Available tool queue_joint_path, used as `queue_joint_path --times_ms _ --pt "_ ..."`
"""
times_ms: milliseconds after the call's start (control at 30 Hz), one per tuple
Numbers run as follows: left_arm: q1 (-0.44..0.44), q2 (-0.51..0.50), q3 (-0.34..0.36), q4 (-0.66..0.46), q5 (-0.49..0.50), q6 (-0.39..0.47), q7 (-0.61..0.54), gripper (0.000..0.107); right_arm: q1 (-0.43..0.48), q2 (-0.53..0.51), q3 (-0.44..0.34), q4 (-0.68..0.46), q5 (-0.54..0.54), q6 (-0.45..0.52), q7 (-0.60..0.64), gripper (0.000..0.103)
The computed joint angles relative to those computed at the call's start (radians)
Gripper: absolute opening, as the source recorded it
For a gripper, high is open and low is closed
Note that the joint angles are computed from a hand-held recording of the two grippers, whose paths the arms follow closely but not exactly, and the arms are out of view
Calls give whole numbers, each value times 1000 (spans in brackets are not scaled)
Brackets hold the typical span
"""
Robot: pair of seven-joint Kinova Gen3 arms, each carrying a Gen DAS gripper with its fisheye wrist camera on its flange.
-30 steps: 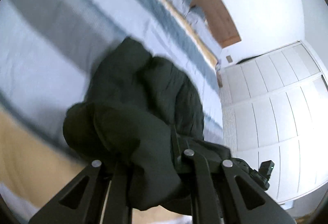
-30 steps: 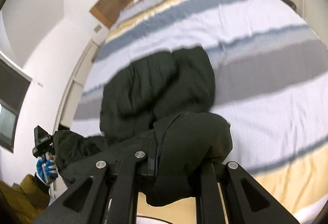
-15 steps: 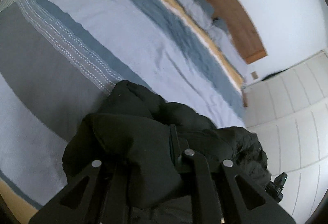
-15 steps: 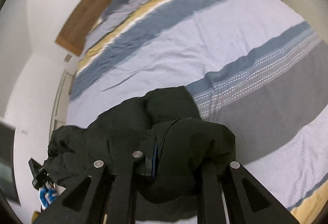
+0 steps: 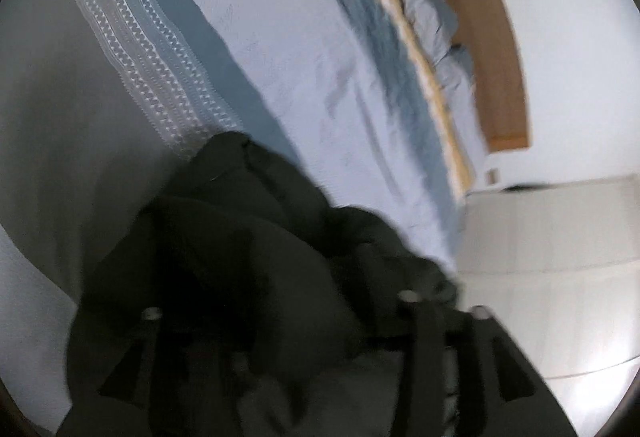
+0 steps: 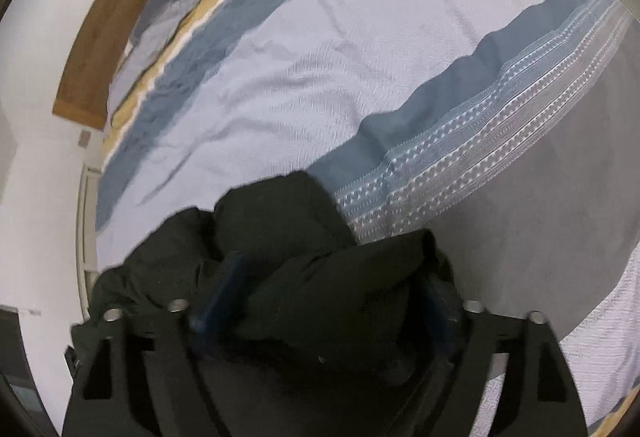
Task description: Fold large clothes
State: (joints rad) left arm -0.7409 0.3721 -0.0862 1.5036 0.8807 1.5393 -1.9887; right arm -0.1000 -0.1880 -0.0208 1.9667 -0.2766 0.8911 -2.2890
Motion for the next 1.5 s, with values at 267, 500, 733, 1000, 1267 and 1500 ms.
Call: queue_joint_path --times_ms 267,500,733,1000,1267,1500 --pt "-75 -26 -6 -116 91 80 40 65 24 -99 -18 -74 86 66 -31 94" --pt "27 -202 -20 -125 -60 43 -77 65 -59 -113 -159 -203 184 123 -34 94" --pt "262 -379 3 39 -244 -133 -117 65 -200 37 -370 -345 404 158 -140 94" --pt "508 -393 95 173 -476 -444 55 66 -343 253 -372 -418 595 159 -285 94" --pt "625 -258 85 210 -636 -579 200 74 -406 383 -247 -384 581 94 -290 102" --pt "672 -194 96 230 -721 -662 284 77 -465 449 -155 -374 570 53 -256 103"
